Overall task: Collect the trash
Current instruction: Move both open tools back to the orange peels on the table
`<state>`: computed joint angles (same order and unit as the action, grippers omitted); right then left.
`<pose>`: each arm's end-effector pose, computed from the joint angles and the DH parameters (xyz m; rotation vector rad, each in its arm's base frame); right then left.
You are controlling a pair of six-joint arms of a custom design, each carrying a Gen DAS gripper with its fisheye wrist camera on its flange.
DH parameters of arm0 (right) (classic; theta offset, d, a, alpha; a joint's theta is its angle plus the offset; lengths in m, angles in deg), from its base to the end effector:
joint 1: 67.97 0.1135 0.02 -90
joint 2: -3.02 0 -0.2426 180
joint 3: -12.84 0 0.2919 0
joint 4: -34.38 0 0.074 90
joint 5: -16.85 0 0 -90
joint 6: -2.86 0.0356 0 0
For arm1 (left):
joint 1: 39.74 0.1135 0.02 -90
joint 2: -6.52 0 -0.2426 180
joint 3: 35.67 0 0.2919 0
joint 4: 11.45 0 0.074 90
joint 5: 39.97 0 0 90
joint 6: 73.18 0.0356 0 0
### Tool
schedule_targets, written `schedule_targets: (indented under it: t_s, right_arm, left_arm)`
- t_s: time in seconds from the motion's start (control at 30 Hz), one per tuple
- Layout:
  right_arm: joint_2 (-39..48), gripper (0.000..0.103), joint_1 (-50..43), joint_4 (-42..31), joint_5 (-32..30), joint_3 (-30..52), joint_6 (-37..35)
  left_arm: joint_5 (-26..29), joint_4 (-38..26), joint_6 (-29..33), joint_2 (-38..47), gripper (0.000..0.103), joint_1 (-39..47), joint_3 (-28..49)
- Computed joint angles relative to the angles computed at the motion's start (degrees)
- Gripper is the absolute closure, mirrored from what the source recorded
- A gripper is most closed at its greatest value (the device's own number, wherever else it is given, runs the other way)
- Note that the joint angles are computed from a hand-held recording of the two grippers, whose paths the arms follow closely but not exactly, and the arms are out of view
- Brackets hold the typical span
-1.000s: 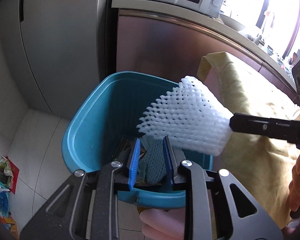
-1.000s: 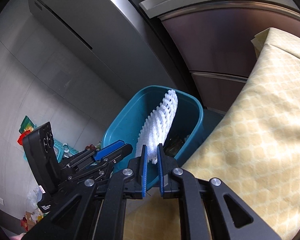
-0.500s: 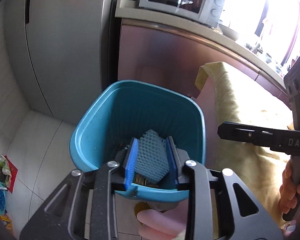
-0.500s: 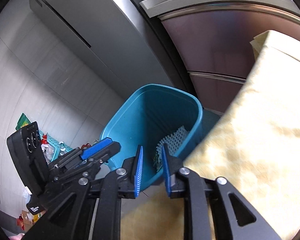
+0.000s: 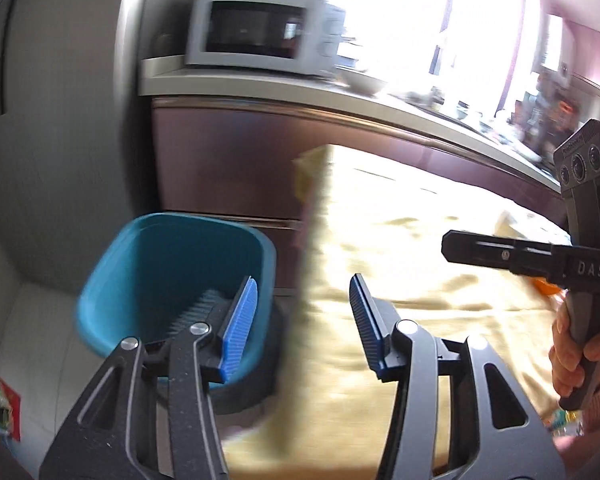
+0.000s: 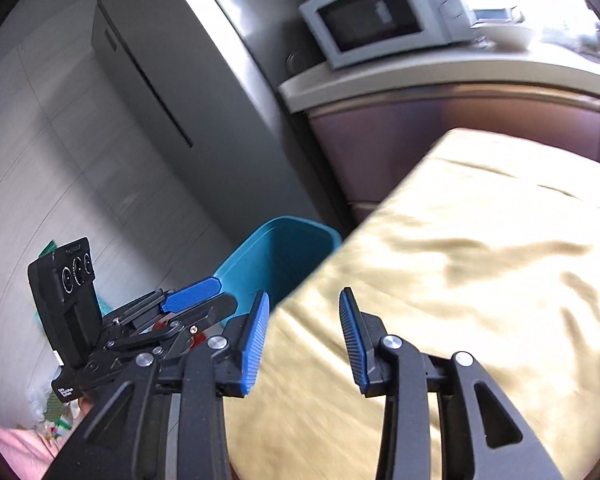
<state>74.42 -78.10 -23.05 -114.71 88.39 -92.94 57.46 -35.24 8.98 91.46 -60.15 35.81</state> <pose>0.2935 -0.0284 0.2839 -0.2036 2.3209 0.7624 0.3447 -0.1332 0.2211 0.3177 2.2238 -0.4131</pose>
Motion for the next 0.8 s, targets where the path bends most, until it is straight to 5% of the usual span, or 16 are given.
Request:
schedule_targets:
  t_s: [0.47,0.8]
  right_arm:
    - [-10.17,0.068,-33.97,-13.93,-6.33,-5.36,-16.30]
    - [-5.15,0.067,-50.91,-16.26,-5.91,-6.62,-24.70]
  left_arm:
    - [2.13,-1.74,0.40,9.61,0.052,-19.77,10.47]
    - [5.34,-9.67,1.72,26.86,0.052,-27.58,31.46]
